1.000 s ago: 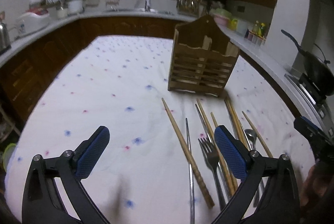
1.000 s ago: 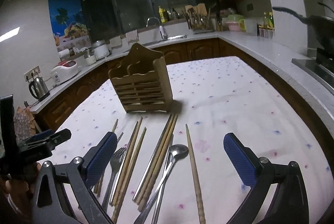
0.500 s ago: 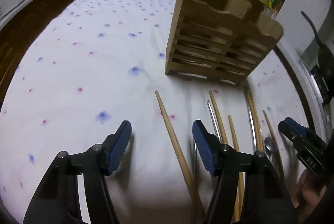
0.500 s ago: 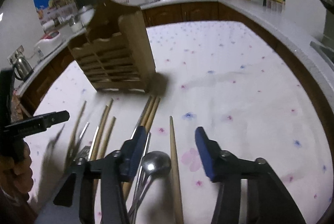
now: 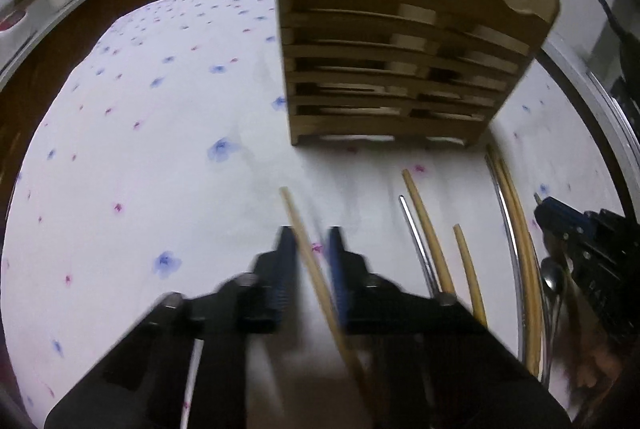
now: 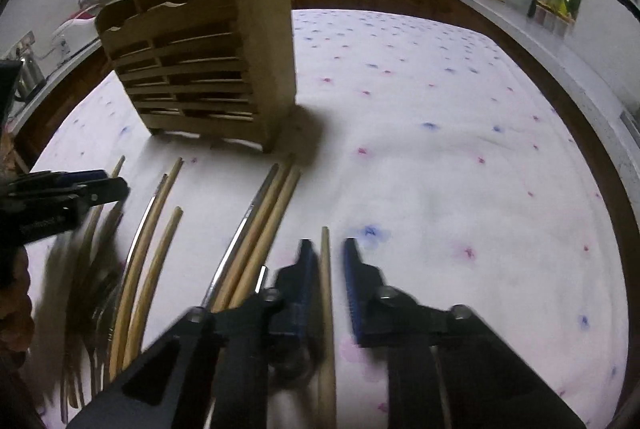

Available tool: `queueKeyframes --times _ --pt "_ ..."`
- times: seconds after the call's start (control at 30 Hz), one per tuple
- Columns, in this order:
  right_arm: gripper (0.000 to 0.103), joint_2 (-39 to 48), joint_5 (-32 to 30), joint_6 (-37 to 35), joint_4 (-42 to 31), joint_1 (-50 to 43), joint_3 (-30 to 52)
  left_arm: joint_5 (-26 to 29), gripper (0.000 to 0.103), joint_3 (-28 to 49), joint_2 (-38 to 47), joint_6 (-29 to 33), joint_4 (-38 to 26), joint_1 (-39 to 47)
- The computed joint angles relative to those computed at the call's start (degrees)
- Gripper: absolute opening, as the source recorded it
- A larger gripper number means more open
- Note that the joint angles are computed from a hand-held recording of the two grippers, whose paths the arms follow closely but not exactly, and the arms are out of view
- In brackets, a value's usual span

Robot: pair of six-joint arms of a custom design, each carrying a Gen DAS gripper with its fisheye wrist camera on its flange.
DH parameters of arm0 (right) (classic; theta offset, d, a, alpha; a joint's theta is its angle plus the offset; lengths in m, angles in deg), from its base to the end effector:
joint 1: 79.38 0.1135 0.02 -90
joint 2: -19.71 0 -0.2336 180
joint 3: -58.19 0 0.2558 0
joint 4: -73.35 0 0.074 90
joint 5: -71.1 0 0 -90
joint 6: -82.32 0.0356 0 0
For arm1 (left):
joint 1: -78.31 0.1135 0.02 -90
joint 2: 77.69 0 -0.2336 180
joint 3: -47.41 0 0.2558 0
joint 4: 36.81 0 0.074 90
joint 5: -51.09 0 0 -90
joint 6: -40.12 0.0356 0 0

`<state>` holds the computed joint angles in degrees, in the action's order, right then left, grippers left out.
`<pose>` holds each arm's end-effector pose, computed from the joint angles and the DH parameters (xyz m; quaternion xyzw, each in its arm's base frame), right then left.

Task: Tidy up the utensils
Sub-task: 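Lower the left and right tools and grasp a wooden chopstick each, then lift the chopsticks and lower them into the wooden holder with both tools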

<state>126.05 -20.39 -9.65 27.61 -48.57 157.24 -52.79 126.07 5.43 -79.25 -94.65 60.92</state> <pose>0.3477 0.2084 0.2177 -0.2715 0.9086 0.0909 0.3040 0.2865 -0.0808 0.2294 -0.1293 0.9555 0.0134 0.2647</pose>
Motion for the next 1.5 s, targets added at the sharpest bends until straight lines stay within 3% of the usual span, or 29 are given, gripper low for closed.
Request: queueKeyframes --times 0.1,0.23,0.47,0.8,1.0,1.5 --pt "0.005 -0.5 -1.0 0.3 -0.3 -0.2 -0.3 3.6 0.005 -1.8 -2.3 0.6 1.1 1.5" --pt "0.005 -3.3 -2.8 1.9 0.6 -0.6 -2.1 3.7 0.005 -4.7 -8.5 0.2 1.0 1.5" --pt "0.005 -15.7 -5.9 4.8 2.9 -1.8 -9.3 2.7 0.005 -6.4 -21.7 -3.0 -2.6 -1.3" --pt "0.005 -29.8 -9.2 8.4 2.7 -2.7 -11.0 -6.4 0.005 0.5 -32.4 -6.9 -11.4 -9.6" --pt "0.005 -33.1 -9.7 10.0 4.6 -3.2 -9.4 -11.3 0.005 4.3 -33.8 -7.0 -13.4 -12.3" --pt "0.005 -26.9 -12.3 12.3 7.5 -3.5 -1.2 -8.6 0.005 9.5 -30.9 -2.0 -10.2 -5.8"
